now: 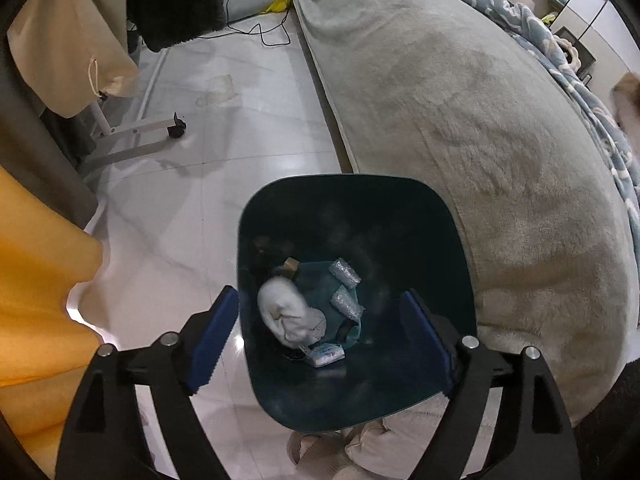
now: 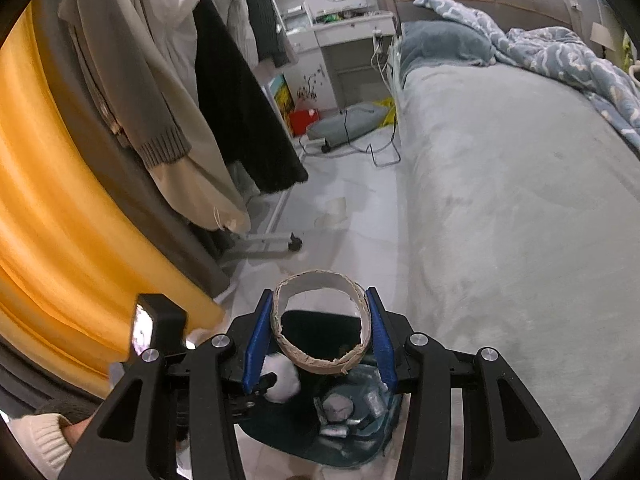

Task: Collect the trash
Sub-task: 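Open the left gripper to drop the white sock ball into the bin, then open the right gripper to drop the tape roll into the bin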

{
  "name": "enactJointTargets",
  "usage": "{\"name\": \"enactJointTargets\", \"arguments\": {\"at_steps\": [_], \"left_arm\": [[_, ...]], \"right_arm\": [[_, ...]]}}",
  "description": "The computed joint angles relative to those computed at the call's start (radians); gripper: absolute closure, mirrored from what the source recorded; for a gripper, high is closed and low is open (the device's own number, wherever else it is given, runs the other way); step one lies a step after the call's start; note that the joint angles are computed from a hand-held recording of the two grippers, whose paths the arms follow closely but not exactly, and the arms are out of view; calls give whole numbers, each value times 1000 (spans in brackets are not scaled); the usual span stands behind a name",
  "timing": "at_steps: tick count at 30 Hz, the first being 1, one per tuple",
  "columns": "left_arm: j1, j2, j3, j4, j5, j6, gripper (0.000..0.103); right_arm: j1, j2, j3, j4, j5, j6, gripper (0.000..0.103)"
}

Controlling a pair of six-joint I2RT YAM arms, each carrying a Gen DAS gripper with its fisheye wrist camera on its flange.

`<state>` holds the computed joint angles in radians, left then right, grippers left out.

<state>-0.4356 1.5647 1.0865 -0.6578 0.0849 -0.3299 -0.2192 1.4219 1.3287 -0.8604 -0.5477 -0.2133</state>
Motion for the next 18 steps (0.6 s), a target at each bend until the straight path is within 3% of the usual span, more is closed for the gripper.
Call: {"name": "enactJointTargets", "arguments": {"at_steps": [11, 18], "left_arm": [[112, -146, -93, 24, 4, 49, 19], [162, -223, -121, 36, 5, 75, 32]], "right_arm": [[130, 110, -49, 27, 150, 27, 57], [191, 186, -91, 48, 225, 31, 57]]}}
